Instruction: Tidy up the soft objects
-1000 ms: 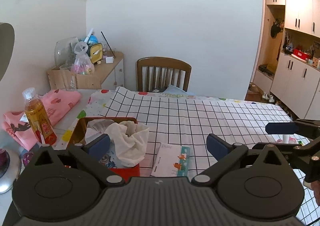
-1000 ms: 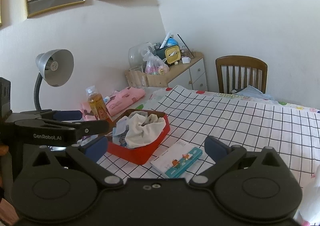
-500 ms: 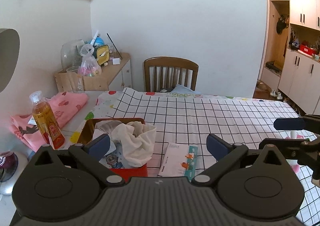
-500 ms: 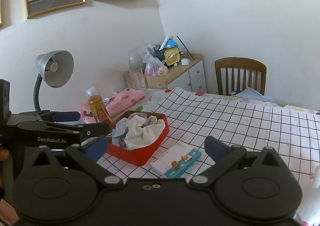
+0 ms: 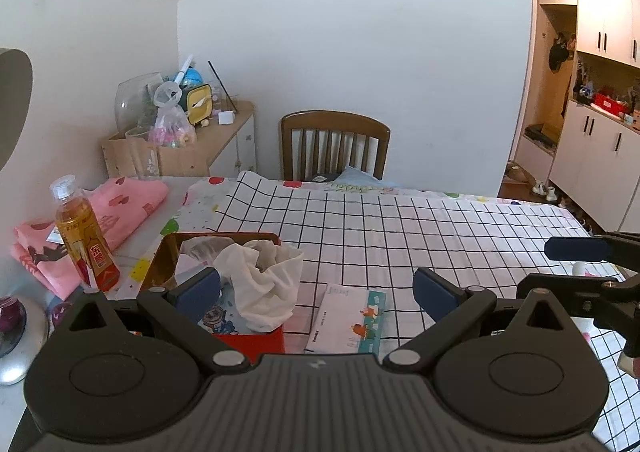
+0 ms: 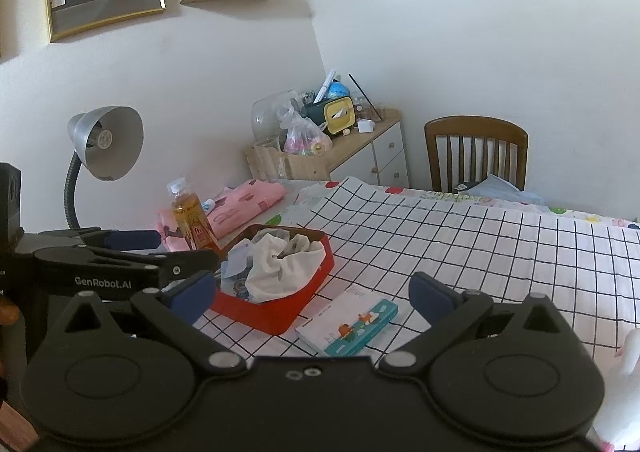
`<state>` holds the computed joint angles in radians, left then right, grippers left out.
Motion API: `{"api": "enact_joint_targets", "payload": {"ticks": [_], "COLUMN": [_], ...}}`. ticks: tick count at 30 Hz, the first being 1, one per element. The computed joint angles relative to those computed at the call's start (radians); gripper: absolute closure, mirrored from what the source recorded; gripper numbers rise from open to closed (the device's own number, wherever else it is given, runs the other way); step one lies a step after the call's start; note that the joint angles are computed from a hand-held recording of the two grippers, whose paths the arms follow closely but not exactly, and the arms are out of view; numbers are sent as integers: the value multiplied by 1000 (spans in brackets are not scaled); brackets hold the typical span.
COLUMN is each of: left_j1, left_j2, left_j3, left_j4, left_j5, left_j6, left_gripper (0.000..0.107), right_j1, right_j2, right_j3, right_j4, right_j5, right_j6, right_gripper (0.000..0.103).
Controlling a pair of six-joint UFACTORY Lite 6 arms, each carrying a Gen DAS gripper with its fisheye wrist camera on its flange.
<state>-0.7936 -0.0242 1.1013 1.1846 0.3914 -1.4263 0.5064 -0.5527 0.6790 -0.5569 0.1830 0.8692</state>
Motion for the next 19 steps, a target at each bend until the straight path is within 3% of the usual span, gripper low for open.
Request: {"api": "enact_joint_targets", "payload": {"ticks": [19], "left_j1": [21], "left_j2": [21], "left_j3": [12], "left_j4": [-27], "left_j5": [-34], "left_j6": [24], "left_gripper": [4], "right_j1": [19], "right_j2": [4], "right_j3": [-3], "right_j4": [-108], "right_j5": [16], "right_j6": [121], "right_gripper": [0]}}
